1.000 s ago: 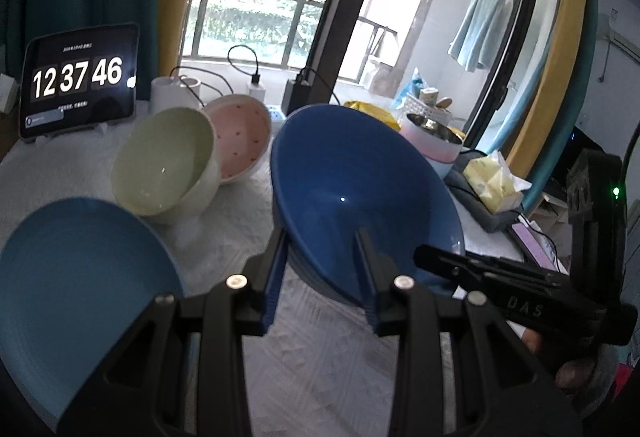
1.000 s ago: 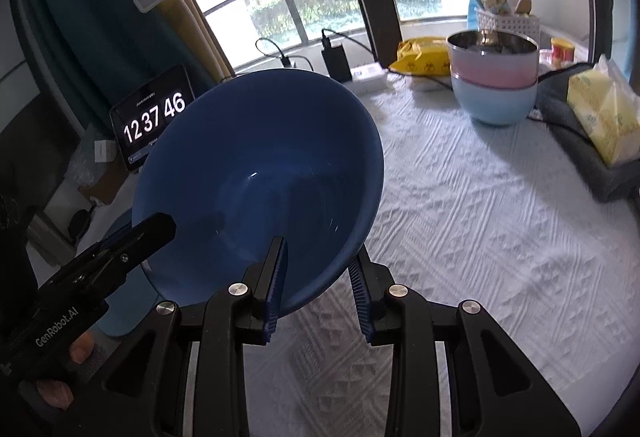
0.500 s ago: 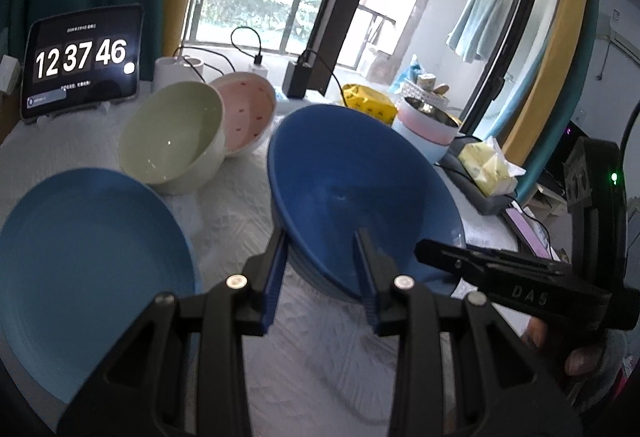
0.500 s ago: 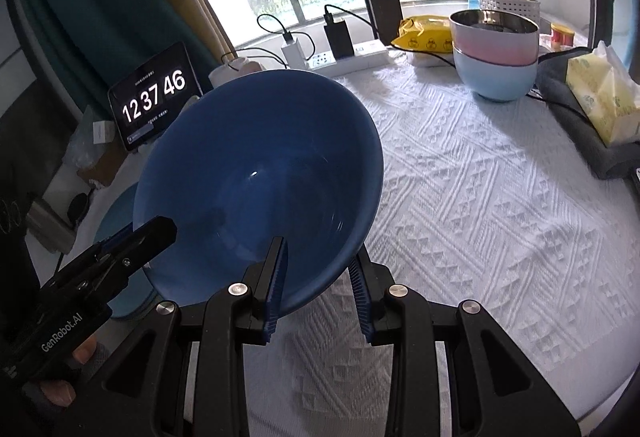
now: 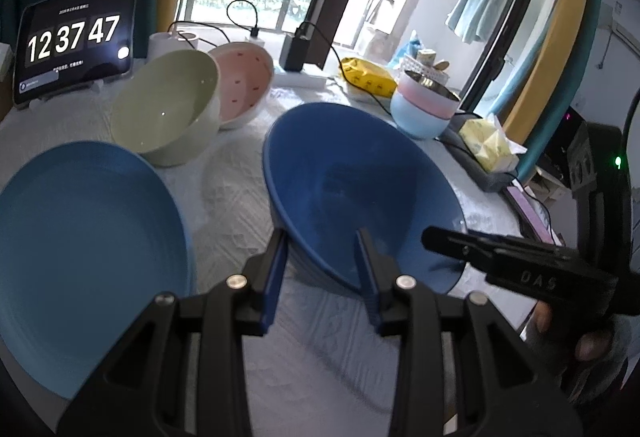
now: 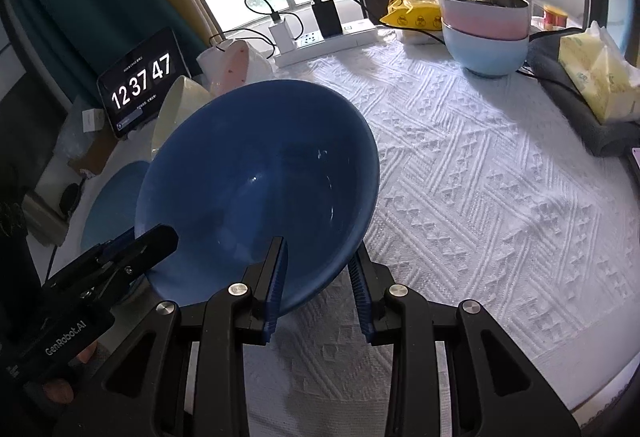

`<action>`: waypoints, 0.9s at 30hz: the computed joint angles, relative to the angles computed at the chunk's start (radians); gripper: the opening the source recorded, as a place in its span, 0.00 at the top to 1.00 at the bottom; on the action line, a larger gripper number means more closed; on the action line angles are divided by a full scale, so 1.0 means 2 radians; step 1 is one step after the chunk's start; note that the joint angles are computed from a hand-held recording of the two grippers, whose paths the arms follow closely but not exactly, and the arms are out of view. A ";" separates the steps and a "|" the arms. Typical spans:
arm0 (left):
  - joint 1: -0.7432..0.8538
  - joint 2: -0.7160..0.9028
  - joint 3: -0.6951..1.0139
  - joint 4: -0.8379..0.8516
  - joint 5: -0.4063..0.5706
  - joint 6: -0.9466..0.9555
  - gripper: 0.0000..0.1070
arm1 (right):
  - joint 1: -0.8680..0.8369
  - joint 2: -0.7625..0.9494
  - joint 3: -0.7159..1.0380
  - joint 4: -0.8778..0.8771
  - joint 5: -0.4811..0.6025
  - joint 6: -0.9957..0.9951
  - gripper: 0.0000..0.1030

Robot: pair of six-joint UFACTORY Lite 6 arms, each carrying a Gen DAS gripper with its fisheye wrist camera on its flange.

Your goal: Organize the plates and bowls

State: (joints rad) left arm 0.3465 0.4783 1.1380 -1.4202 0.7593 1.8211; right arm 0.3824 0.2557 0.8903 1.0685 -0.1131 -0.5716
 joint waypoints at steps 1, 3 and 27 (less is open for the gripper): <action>-0.001 -0.001 0.000 0.001 -0.003 0.003 0.66 | -0.001 -0.001 0.000 0.018 0.001 -0.017 0.68; -0.001 -0.004 -0.004 -0.002 -0.011 0.014 0.66 | -0.002 -0.006 0.001 0.079 -0.002 -0.079 0.68; 0.066 0.007 0.085 0.013 0.015 0.029 0.52 | 0.020 -0.039 0.040 0.391 -0.074 -0.415 0.66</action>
